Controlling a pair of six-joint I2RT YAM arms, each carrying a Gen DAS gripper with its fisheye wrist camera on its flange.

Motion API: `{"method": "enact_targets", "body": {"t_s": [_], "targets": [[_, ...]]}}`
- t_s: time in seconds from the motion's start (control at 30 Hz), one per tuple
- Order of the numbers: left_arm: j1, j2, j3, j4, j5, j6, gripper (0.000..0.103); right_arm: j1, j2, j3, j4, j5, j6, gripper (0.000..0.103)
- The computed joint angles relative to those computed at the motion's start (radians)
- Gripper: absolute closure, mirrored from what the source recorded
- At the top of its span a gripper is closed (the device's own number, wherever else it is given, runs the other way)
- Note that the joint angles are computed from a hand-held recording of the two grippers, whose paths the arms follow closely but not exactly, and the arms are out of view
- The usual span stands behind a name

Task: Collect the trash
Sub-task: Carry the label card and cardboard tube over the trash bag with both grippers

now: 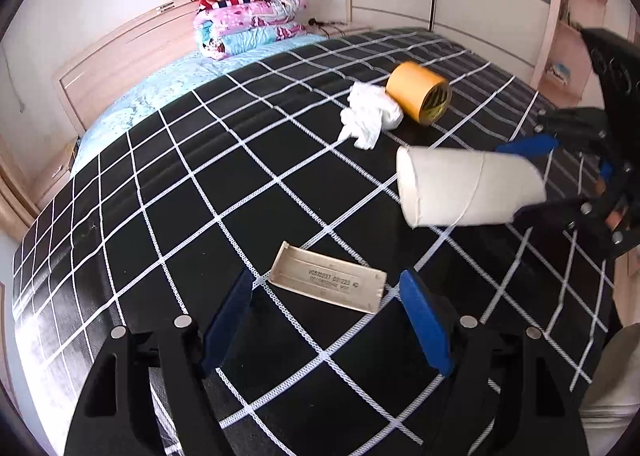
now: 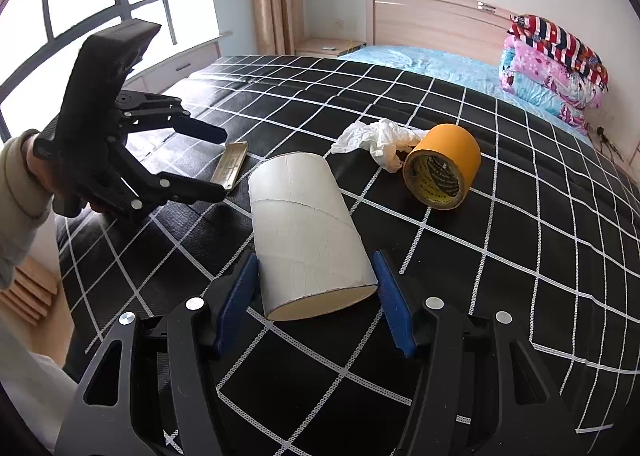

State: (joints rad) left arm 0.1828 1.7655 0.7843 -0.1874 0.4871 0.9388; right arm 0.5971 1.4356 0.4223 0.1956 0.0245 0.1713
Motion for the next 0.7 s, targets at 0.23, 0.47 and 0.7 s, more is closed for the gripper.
{"method": "enact_targets", "body": {"t_s": [0.23, 0.47, 0.7], "targets": [[0.010, 0.029, -0.003, 0.055, 0.050, 0.031, 0.029, -0.001, 0.000, -0.002, -0.003, 0.005, 0.006, 0.044], [0.001, -0.025, -0.046, 0.056, 0.032, 0.067, 0.045, 0.000, -0.001, -0.003, 0.001, -0.001, 0.014, 0.044], [0.045, -0.077, -0.072, 0.032, 0.044, 0.053, 0.045, 0.016, -0.067, -0.016, -0.034, 0.020, 0.027, 0.044]]}}
